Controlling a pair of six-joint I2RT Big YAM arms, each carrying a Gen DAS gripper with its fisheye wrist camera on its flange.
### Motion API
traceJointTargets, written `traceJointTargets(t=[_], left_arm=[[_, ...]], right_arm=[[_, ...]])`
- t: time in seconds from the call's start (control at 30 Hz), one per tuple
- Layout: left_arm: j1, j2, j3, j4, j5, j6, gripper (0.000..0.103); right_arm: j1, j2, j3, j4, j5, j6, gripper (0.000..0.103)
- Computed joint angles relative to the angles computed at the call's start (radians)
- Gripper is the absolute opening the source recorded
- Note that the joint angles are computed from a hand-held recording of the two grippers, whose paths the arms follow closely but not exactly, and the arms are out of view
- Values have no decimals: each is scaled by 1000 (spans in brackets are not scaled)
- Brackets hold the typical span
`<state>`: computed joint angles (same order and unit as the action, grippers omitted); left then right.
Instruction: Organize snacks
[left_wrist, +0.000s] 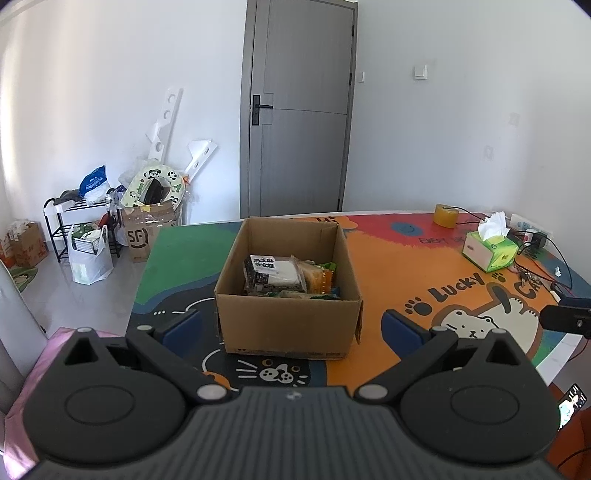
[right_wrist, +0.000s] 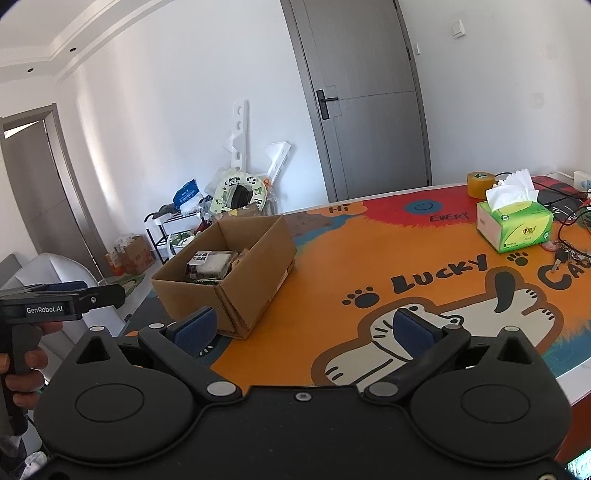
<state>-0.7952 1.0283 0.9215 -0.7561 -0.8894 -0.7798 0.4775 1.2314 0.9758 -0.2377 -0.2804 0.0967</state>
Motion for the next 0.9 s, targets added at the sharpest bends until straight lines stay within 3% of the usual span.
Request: traceJointTargets(t=[0.9], left_arm=[[-13, -12, 5, -21, -11, -12, 102]], right_arm=[[11, -8, -5, 5, 12, -14, 103]])
